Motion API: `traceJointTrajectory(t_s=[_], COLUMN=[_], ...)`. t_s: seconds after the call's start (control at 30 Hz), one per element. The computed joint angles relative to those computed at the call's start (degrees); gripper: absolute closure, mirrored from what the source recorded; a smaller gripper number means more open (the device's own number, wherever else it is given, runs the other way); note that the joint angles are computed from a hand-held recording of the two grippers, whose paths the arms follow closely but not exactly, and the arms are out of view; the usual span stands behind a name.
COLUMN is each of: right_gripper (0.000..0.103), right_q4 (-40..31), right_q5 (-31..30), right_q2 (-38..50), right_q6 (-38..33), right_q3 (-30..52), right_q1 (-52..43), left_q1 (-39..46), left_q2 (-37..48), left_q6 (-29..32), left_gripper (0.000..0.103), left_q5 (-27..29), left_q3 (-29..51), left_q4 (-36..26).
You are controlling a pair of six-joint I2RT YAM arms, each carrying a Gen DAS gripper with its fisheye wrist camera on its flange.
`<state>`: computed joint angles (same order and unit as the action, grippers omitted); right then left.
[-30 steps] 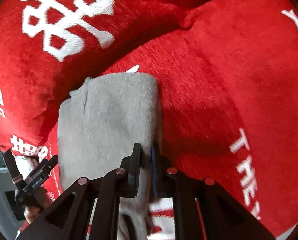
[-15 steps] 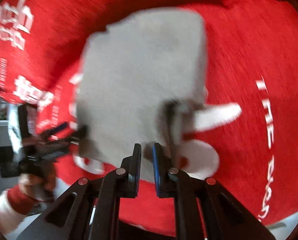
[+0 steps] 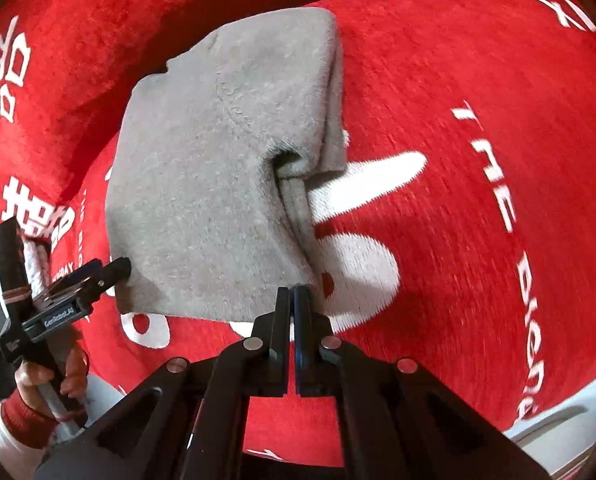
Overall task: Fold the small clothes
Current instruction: 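Lower the folded sweater and open the right gripper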
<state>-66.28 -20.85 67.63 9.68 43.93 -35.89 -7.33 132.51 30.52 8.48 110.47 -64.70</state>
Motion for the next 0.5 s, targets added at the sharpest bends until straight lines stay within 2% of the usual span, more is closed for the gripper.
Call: traceJointTrajectory(t_s=[0.1, 0.13, 0.3, 0.33, 0.5], right_gripper=[0.103, 0.102, 0.101, 0.098, 0.098], right_q4=[-1.3, -2.4, -4.9, -5.3, -5.8], right_q5=[3.2, 3.7, 1.6, 1.2, -0.5], right_q2=[-2.1, -2.9, -6.5, -7.2, -9.2], right_q6=[2.6, 1.4, 1.6, 2.0, 5.0], right_q3=[-0.8, -1.1, -2.6, -2.6, -2.3], right_q1=[0.3, -1.6, -8.7, -9.2, -9.4], left_q1=[0.1, 0.1, 0.7, 0.8, 1.5], left_q2=[-0.7, -0.9, -1.5, -2.0, -1.9], left_q6=[0.7, 1.0, 2.5, 2.8, 4.0], left_gripper=[0.0, 0.0, 0.0, 0.0, 0.0], left_q5=[0.1, 0.1, 0.4, 0.5, 1.0], left_q3=[-0.4, -0.3, -0.5, -1.1, -0.1], left_q4=[-0.1, -0.3, -0.5, -0.2, -1.0])
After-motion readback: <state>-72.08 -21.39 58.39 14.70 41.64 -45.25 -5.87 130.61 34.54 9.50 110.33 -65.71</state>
